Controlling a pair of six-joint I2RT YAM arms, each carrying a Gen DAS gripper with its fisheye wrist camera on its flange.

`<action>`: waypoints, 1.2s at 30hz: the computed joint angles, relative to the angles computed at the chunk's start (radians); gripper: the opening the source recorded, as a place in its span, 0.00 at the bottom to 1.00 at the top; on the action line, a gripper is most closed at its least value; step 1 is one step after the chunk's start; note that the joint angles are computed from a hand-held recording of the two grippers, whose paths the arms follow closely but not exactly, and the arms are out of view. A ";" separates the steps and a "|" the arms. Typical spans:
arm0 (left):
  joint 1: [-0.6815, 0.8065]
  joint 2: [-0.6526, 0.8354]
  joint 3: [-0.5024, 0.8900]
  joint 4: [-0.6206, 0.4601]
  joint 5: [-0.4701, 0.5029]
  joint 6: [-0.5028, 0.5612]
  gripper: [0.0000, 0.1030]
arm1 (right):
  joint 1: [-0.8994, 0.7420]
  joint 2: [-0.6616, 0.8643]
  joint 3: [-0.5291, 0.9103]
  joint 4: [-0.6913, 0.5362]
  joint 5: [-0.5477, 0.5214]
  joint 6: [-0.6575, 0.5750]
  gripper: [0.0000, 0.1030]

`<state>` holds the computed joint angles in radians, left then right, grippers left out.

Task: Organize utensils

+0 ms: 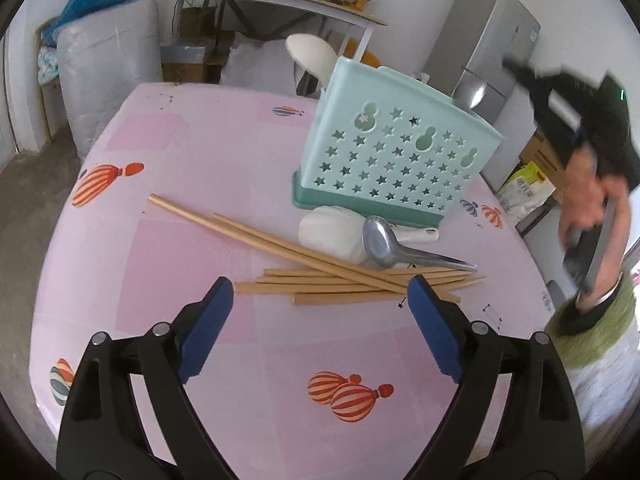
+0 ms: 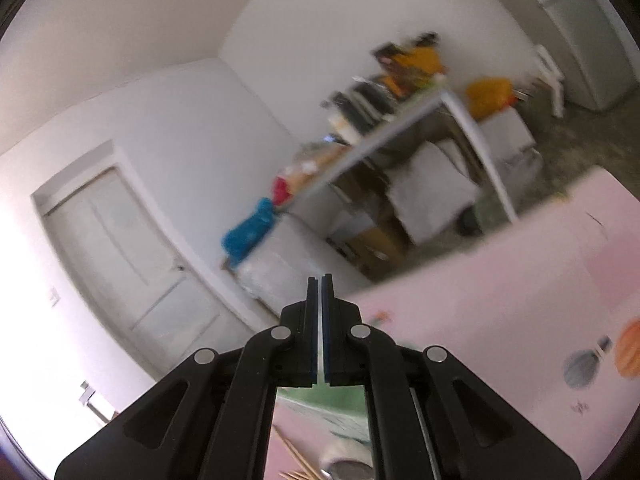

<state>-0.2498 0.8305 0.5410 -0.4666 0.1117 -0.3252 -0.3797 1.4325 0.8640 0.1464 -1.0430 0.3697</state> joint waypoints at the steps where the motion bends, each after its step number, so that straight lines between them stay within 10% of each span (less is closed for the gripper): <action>1: 0.003 -0.006 -0.007 0.010 -0.003 -0.005 0.83 | -0.011 -0.004 -0.007 -0.026 0.015 -0.030 0.04; 14: -0.043 0.005 0.021 0.008 -0.124 -0.002 0.92 | -0.106 -0.159 -0.019 -0.249 0.094 -0.238 0.05; 19: -0.035 -0.010 0.014 0.014 -0.111 -0.027 0.92 | -0.009 -0.147 0.094 -0.392 0.140 -0.292 0.38; 24: -0.050 -0.002 0.017 0.016 -0.141 -0.053 0.92 | 0.214 -0.082 0.216 -0.562 0.350 -0.434 0.49; 29: -0.084 -0.015 0.009 0.024 -0.190 -0.038 0.92 | 0.376 -0.029 0.258 -0.562 0.646 -0.461 0.34; 32: -0.104 -0.017 0.003 0.031 -0.208 -0.018 0.92 | 0.382 0.013 0.292 -0.593 0.648 -0.446 0.05; 36: -0.115 -0.018 -0.007 0.045 -0.206 -0.002 0.92 | 0.338 0.011 0.282 -0.561 0.581 -0.398 0.04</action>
<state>-0.3644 0.8125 0.5339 -0.4214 -0.0944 -0.3272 -0.0413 1.4438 1.1456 -0.4146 -0.4618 -0.0284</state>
